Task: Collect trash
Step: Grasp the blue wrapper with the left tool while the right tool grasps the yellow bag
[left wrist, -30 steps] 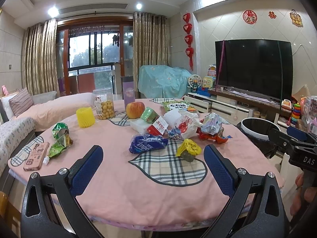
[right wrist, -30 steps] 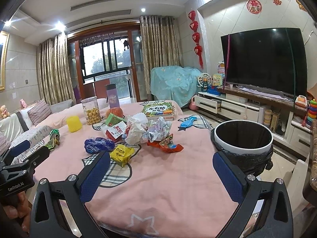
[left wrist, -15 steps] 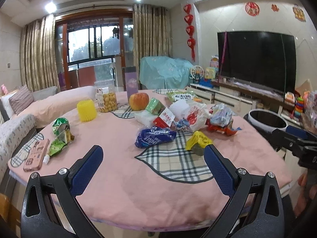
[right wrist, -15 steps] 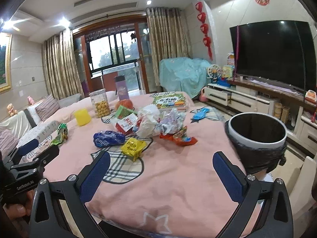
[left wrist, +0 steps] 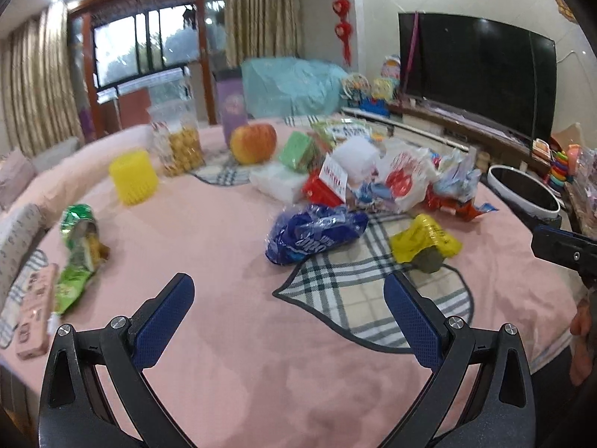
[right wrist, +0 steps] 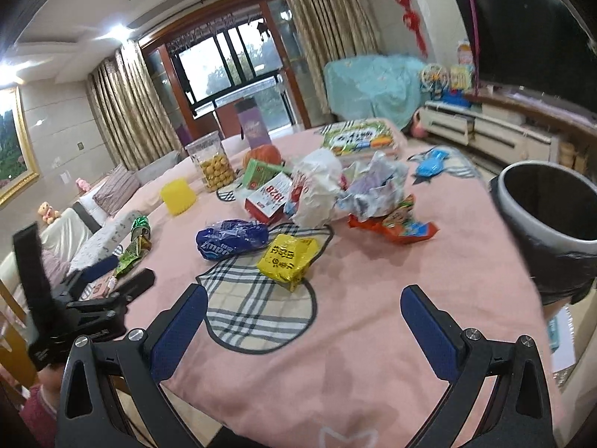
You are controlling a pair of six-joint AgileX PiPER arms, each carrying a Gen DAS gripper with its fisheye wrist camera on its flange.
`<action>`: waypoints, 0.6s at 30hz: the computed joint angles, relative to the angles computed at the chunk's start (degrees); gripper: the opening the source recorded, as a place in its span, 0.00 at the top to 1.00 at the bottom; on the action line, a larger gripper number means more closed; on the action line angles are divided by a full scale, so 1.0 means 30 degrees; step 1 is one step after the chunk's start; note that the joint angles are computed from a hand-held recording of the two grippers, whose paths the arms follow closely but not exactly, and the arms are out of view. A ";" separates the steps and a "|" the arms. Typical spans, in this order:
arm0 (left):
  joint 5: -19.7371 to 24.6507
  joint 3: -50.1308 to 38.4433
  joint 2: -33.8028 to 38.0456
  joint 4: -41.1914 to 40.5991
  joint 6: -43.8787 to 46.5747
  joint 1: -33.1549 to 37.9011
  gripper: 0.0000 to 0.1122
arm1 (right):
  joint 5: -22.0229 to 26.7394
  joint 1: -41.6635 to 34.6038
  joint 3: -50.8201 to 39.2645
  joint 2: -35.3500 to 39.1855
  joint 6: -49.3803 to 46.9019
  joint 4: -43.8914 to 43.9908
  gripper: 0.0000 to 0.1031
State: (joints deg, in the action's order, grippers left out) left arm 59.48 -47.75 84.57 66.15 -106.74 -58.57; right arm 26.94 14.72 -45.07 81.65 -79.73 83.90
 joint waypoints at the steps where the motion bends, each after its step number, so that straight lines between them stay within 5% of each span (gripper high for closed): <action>1: -0.0791 0.0097 0.0008 0.0001 0.0464 0.0718 0.08 | 0.0006 0.0217 -0.0490 0.0539 0.0629 -0.0460 0.00; 11: -0.6981 -0.0574 0.0950 -0.1056 0.5763 0.6422 0.08 | -0.0237 0.1512 -0.4142 0.4490 0.5150 -0.3979 0.03; 18: -1.0166 -0.1568 0.1980 -0.2985 0.9085 0.8873 0.09 | 0.0875 0.1418 -0.6395 0.6799 0.7884 -0.5729 0.18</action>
